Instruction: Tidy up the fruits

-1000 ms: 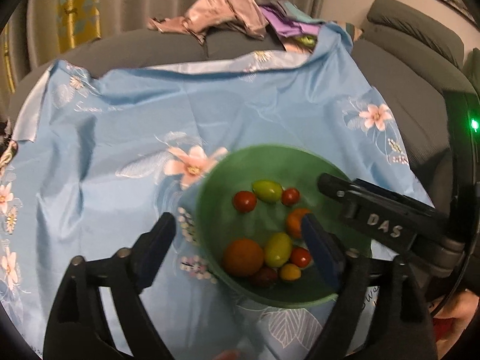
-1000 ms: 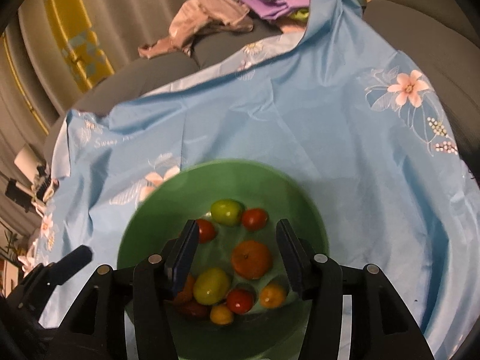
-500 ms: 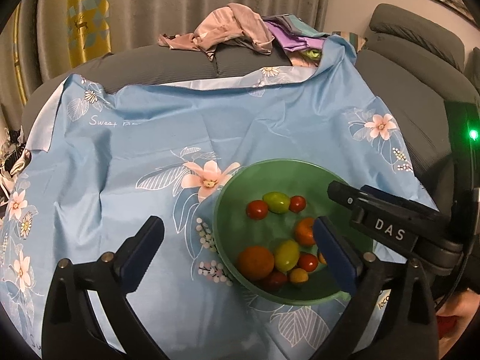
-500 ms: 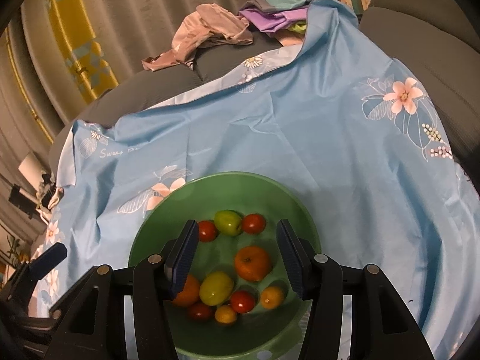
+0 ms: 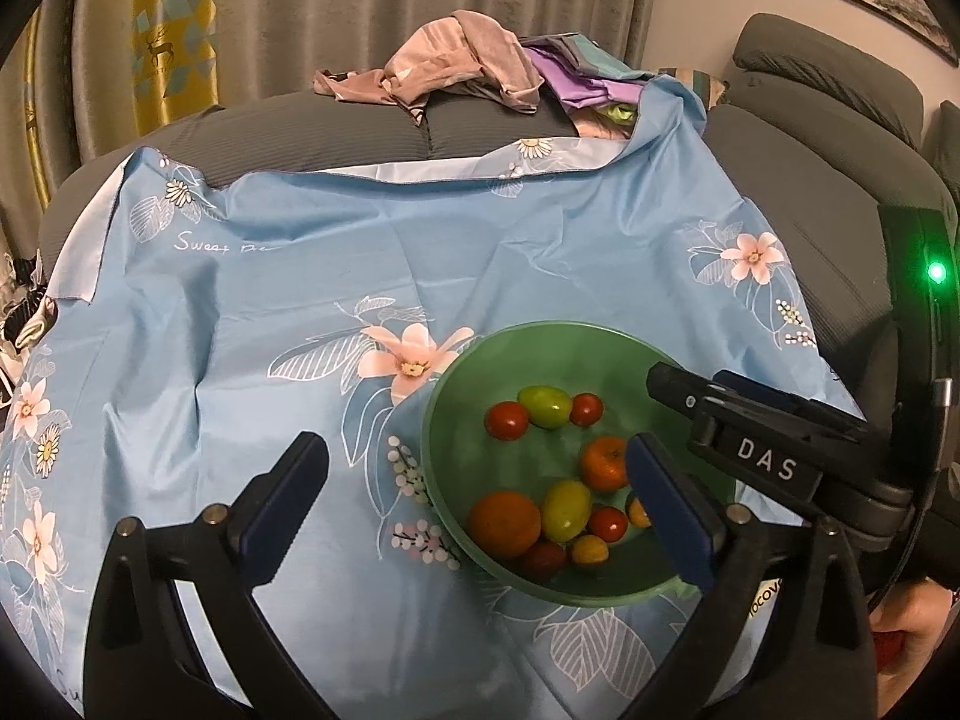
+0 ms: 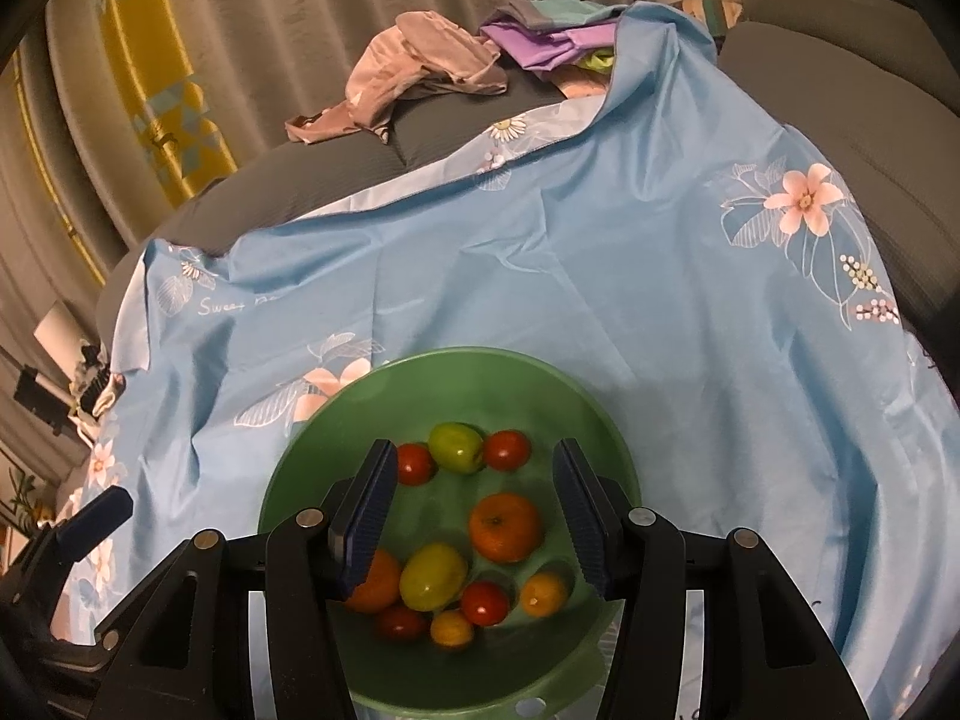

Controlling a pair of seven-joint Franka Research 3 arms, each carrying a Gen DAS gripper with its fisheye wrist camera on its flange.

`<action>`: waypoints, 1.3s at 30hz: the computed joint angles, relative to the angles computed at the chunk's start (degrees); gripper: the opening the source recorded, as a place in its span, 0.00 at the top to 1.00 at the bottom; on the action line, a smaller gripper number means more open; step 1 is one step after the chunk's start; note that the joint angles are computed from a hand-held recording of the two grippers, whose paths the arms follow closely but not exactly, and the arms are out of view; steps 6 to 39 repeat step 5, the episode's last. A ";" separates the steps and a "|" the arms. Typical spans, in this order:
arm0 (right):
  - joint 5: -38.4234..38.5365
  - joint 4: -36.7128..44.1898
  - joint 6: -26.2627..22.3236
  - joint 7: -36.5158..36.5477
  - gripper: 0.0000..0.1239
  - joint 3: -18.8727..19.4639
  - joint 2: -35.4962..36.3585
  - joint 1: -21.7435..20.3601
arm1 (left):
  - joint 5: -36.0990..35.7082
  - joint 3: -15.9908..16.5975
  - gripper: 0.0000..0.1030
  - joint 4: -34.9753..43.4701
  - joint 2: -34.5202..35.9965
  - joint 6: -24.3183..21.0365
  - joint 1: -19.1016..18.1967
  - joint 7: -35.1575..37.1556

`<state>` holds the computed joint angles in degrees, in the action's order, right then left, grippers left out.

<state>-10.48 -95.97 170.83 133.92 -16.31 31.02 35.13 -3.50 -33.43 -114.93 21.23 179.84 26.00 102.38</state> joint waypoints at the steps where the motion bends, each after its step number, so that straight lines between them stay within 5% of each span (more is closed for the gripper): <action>1: 0.00 -0.01 0.01 -0.02 0.56 -0.02 0.00 0.03 | 0.03 0.14 0.03 -0.07 -0.09 0.05 -0.10 -0.12; 39: 0.00 0.06 0.10 -0.50 0.56 0.03 -0.12 -0.07 | -0.49 -0.98 0.03 -0.35 -0.31 -0.19 1.04 0.13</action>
